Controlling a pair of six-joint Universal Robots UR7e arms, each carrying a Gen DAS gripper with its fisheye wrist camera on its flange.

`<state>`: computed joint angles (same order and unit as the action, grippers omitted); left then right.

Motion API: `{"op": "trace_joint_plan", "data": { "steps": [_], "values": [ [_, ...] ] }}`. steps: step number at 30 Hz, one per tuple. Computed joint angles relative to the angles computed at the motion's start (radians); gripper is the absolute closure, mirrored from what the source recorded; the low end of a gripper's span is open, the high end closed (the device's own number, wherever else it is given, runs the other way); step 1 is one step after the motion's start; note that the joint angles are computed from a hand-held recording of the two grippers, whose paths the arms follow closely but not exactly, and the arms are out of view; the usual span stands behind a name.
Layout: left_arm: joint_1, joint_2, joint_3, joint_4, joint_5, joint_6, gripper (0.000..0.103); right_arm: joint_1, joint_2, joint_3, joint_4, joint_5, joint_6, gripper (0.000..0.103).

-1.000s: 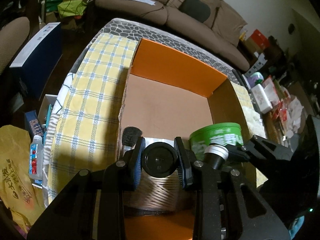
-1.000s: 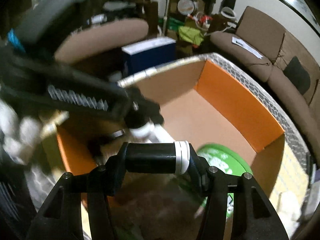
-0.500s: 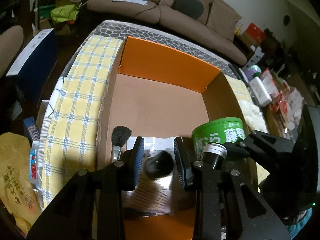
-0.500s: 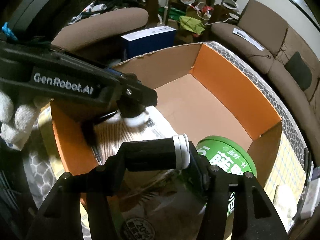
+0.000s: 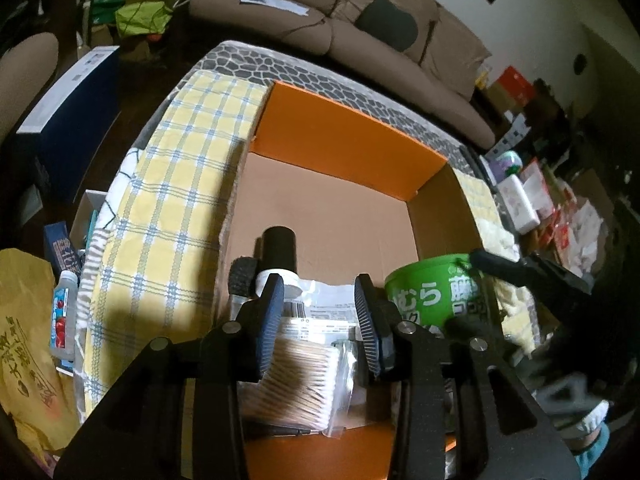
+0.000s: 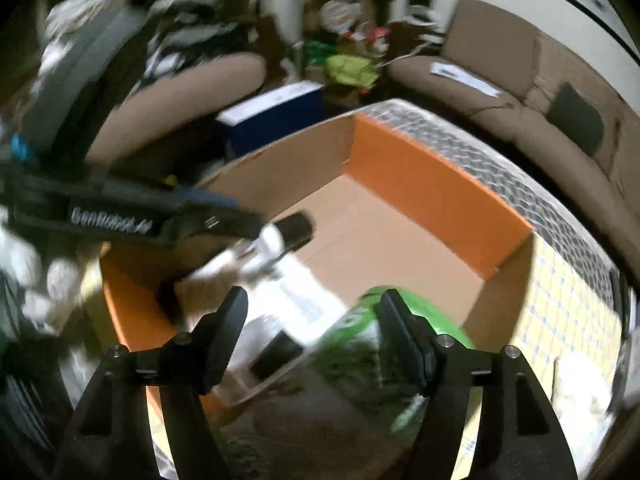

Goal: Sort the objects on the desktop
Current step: 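Open the left tool over the box while the right tool releases its cylinder inside, then move both tools back toward the brown hair clip and safety pin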

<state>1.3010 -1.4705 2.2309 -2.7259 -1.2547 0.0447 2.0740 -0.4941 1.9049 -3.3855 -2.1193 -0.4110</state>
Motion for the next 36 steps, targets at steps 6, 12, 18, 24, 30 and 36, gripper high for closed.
{"op": "trace_joint_plan", "data": {
  "steps": [6, 12, 18, 24, 30, 36],
  "values": [
    [0.002, -0.003, 0.006, -0.020, -0.023, 0.004, 0.051, -0.048, -0.083, 0.083, -0.142, 0.088, 0.139, 0.023],
    [-0.018, -0.004, 0.025, -0.036, -0.034, -0.007, 0.014, -0.046, -0.120, 0.126, -0.178, 0.054, 0.155, 0.017],
    [-0.055, -0.006, 0.048, -0.046, -0.004, -0.013, 0.002, -0.053, -0.131, 0.148, -0.165, 0.038, 0.152, 0.001],
    [-0.103, -0.021, 0.076, -0.040, 0.021, -0.036, 0.001, -0.055, -0.147, 0.181, -0.204, 0.029, 0.169, 0.001],
    [-0.186, -0.024, 0.116, -0.036, 0.026, -0.073, 0.001, -0.076, -0.216, 0.260, -0.260, -0.001, 0.206, 0.001],
    [-0.300, 0.026, 0.150, -0.050, 0.028, -0.109, 0.001, -0.125, -0.321, 0.385, -0.361, -0.058, 0.230, 0.001]
  ]
}}
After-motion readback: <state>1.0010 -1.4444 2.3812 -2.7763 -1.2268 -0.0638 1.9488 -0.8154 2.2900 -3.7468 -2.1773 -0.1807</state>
